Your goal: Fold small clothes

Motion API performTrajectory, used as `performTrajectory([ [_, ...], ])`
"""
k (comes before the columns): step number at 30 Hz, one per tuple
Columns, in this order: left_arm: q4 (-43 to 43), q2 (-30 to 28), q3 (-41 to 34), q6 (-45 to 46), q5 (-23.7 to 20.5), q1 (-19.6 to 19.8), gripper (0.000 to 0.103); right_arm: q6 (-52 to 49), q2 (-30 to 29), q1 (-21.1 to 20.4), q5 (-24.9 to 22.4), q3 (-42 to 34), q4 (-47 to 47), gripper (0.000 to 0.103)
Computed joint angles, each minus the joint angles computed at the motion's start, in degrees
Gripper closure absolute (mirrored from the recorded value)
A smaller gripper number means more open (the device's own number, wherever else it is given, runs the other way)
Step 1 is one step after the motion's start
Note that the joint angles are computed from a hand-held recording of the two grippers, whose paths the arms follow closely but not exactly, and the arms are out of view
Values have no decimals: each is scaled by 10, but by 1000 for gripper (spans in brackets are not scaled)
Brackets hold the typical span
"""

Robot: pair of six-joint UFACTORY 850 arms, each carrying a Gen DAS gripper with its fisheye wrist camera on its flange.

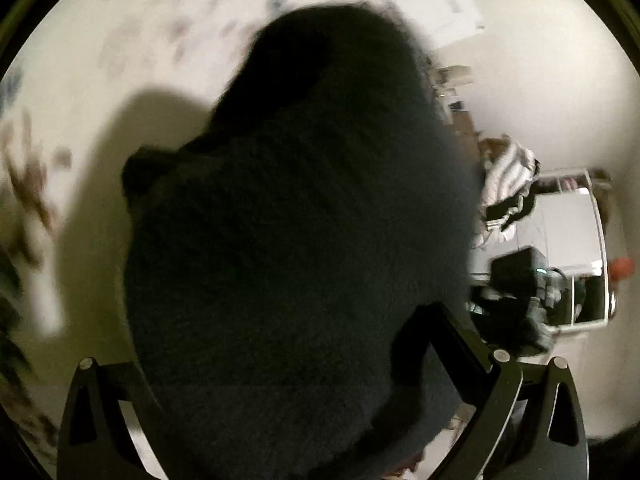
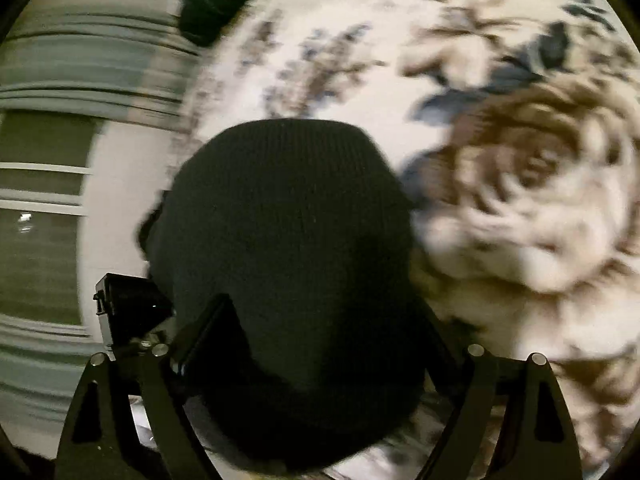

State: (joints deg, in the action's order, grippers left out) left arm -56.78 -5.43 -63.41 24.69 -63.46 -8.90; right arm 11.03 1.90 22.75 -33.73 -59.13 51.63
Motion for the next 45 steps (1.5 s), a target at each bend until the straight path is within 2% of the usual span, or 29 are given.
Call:
performTrajectory([
  [6, -2, 38, -5, -36, 37, -12, 1, 111, 37, 6, -32, -10, -142, 12],
  [10, 0, 60, -51, -25, 72, -68, 1, 231, 86, 17, -25, 8, -261, 12],
  [12, -5, 55, -83, -24, 95, -116, 1, 314, 128, 21, -30, 33, -329, 12],
  [15, -18, 12, -138, -27, 135, -198, 1, 434, 201, 16, -78, 78, -433, 12],
  [18, -14, -57, -209, -33, 152, -271, 1, 506, 277, 6, -156, 127, -496, 12],
  [20, 16, -131, -295, -55, 139, -316, 1, 533, 332, -3, -207, 158, -522, 0],
  [23, 50, -200, -399, -111, 96, -358, 1, 546, 398, -29, -275, 188, -544, 0],
  [26, 95, -205, -423, -159, 103, -385, 0, 528, 446, -73, -306, 204, -536, 0],
  [29, 166, -169, -382, -204, 108, -386, 0, 512, 485, -119, -322, 210, -529, 0],
  [31, 199, -136, -336, -235, 119, -376, 0, 490, 498, -152, -308, 212, -499, 0],
  [35, 267, -54, -210, -323, 145, -336, 0, 398, 486, -245, -213, 236, -373, 0],
  [37, 275, -14, -141, -380, 161, -307, 0, 345, 461, -276, -162, 252, -302, 0],
  [39, 263, 11, -87, -424, 175, -278, 0, 297, 429, -299, -110, 278, -236, 0],
  [42, 229, 43, -16, -467, 210, -241, 0, 212, 374, -320, -63, 312, -132, 0],
  [45, 183, 69, 40, -480, 251, -217, 0, 203, 355, -321, -27, 328, -79, 0],
])
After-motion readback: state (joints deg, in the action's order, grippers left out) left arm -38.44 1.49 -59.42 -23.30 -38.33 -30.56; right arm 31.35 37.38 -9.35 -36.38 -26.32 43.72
